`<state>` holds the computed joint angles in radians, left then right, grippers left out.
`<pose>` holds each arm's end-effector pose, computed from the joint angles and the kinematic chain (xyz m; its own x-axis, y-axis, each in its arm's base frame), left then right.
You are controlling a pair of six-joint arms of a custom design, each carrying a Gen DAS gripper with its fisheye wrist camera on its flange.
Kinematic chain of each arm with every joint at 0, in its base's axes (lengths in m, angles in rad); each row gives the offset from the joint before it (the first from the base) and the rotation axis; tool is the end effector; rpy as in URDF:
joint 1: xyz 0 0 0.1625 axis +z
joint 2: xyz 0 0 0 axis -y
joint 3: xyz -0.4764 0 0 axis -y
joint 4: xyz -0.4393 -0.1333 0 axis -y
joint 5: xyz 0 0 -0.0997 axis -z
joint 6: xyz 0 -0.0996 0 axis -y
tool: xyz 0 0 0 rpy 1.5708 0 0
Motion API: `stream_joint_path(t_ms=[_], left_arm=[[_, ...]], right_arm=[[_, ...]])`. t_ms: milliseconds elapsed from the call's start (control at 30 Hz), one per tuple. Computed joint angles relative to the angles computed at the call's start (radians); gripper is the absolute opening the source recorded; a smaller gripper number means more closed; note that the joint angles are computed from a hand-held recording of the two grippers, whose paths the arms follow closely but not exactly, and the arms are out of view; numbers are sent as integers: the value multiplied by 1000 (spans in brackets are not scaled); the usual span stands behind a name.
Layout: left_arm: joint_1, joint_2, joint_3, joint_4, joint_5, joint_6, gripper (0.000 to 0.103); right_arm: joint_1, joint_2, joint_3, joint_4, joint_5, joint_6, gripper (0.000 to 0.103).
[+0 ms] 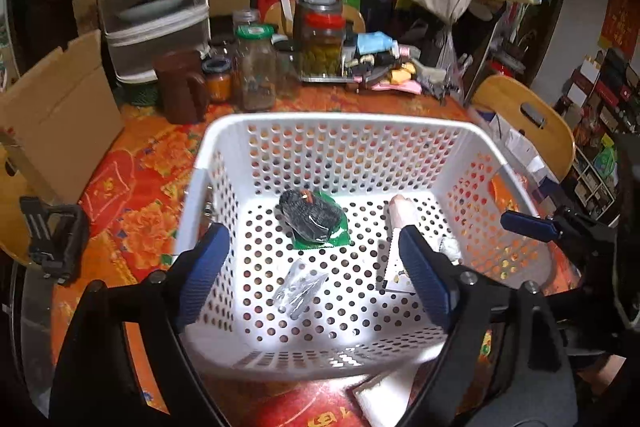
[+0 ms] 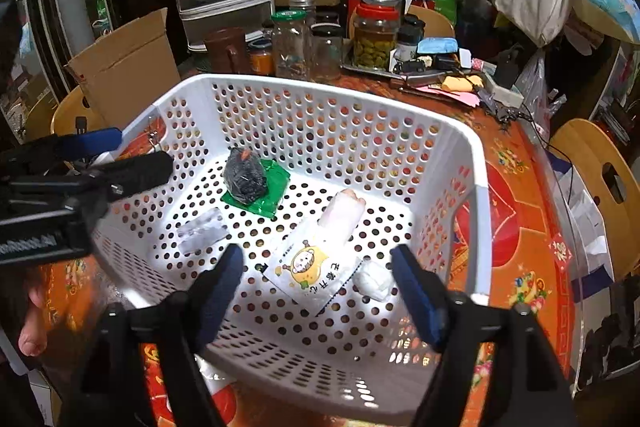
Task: Organize soft objects
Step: 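Withdraw both tools from the basket back to the white cloth and ribbed ball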
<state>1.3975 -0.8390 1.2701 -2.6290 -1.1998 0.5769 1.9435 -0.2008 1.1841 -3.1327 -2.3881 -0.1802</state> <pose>0.0199 -0.8691 0.3167 -0.7240 0.3941 -0.5661 0.6377 0.6952 -0.3317 0.3591 -0.7519 -0.1107 -0.7151 -0.0194 0.6987 -0.4402 0.7890 -0.4286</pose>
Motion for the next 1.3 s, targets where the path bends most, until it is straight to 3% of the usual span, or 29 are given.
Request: stream_joint_path(t_ms=[200,333,667,833,967,1300], left_arm=[[4,-87,88,-24,-57,36,92],[6,-160,181,-65,-97,79,96],[7,-298,374,-187,-105,151,102],[30,-359,450,-188,-126,130,102],[61,-378,523,-271,-102,143,102],[139,-317,573,-278,-70,133,102]], right_arm=[[23,-5,34,-76,-12,-33,101],[40,-4,58,-144,-33,-73,103],[69,-29,160,-316,-16,-96,103],[90,-42,226,-386,-25,-68,103],[104,-33,285,-459,-51,-26,103],[59,8,383,-442,35,106,102]])
